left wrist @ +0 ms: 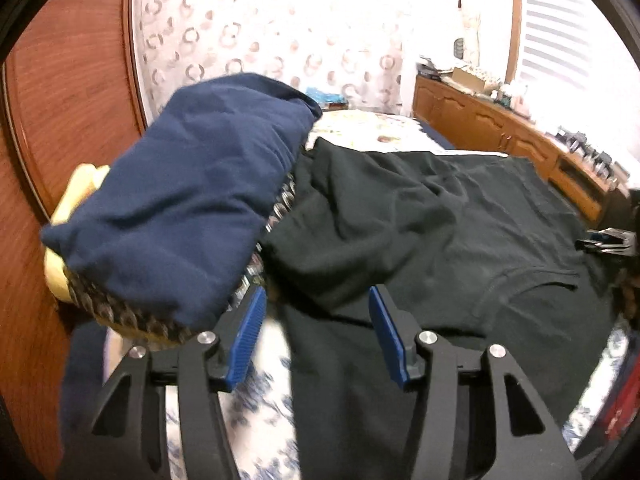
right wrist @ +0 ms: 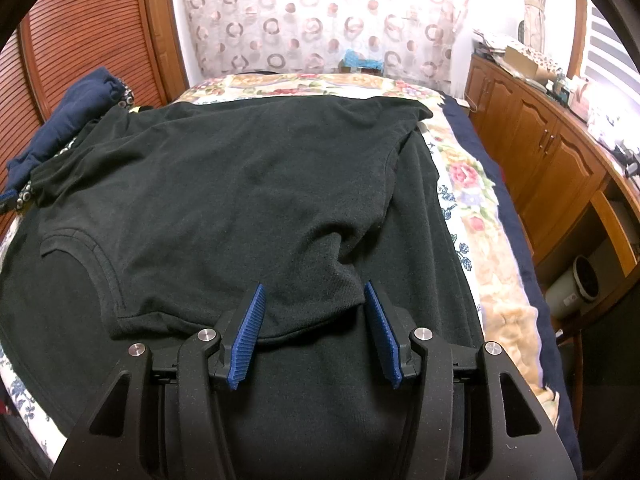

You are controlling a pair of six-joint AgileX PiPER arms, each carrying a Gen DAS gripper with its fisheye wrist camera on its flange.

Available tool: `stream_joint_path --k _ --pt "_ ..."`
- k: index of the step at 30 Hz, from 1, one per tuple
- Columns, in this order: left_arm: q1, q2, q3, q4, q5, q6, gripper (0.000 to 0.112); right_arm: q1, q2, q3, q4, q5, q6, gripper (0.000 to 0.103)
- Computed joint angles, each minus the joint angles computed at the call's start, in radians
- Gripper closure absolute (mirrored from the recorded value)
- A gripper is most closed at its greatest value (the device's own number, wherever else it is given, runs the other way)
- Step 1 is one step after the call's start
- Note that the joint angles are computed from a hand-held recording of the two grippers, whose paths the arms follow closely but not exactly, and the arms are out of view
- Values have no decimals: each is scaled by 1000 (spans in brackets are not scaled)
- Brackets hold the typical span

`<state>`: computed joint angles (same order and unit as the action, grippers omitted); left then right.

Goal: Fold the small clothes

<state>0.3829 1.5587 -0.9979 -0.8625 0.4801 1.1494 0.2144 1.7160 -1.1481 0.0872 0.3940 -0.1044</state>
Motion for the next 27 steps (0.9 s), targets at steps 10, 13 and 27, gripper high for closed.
stream_joint_path --k 10,13,27 --pt "-115 95 -70 247 -138 -252 59 2 -2 3 -1 -2 3 51" --pt "-125 110 -85 302 -156 -310 74 2 -2 4 -2 -2 4 51" --pt "-93 22 -53 29 -80 -69 111 5 -6 -17 67 -7 -74 98"
